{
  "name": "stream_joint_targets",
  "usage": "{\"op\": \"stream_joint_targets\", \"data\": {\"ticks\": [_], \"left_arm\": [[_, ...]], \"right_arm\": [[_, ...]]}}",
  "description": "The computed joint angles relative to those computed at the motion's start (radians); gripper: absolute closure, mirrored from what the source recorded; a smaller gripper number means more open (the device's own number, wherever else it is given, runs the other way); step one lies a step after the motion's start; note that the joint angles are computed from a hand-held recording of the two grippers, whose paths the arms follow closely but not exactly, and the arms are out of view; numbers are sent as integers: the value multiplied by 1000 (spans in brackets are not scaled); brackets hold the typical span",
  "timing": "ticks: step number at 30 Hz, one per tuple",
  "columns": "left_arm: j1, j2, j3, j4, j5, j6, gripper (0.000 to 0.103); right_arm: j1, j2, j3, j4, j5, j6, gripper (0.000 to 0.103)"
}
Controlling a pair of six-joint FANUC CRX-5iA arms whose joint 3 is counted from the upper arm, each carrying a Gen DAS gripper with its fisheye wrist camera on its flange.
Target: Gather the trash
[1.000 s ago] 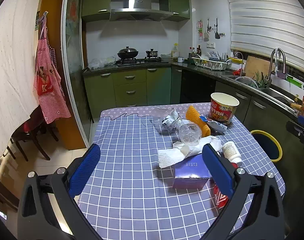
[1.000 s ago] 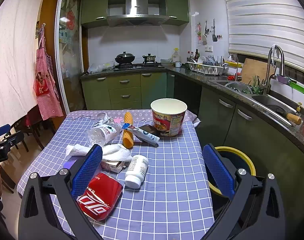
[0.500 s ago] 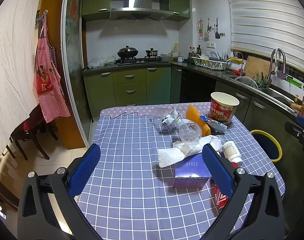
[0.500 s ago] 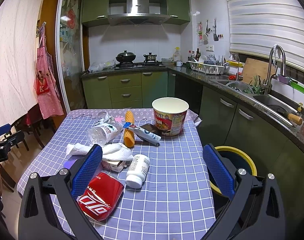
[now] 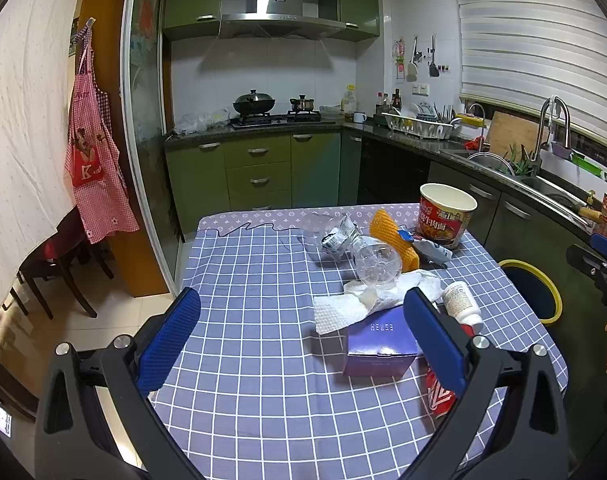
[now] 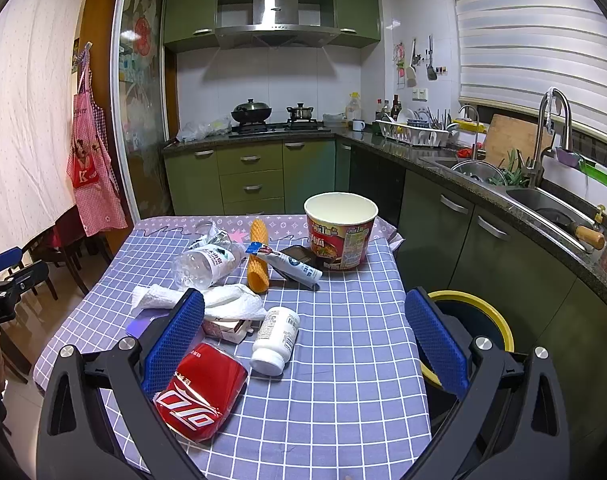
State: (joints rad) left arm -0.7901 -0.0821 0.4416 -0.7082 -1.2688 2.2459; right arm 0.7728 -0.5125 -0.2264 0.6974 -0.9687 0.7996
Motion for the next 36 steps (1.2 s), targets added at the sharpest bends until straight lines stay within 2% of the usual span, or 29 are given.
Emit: {"op": "stream_joint_targets", "data": {"ticks": [36], "left_arm": [[15,6,13,17,2,-10,6]], "right_arm": [[-8,21,13,-24,5,27,4]]}}
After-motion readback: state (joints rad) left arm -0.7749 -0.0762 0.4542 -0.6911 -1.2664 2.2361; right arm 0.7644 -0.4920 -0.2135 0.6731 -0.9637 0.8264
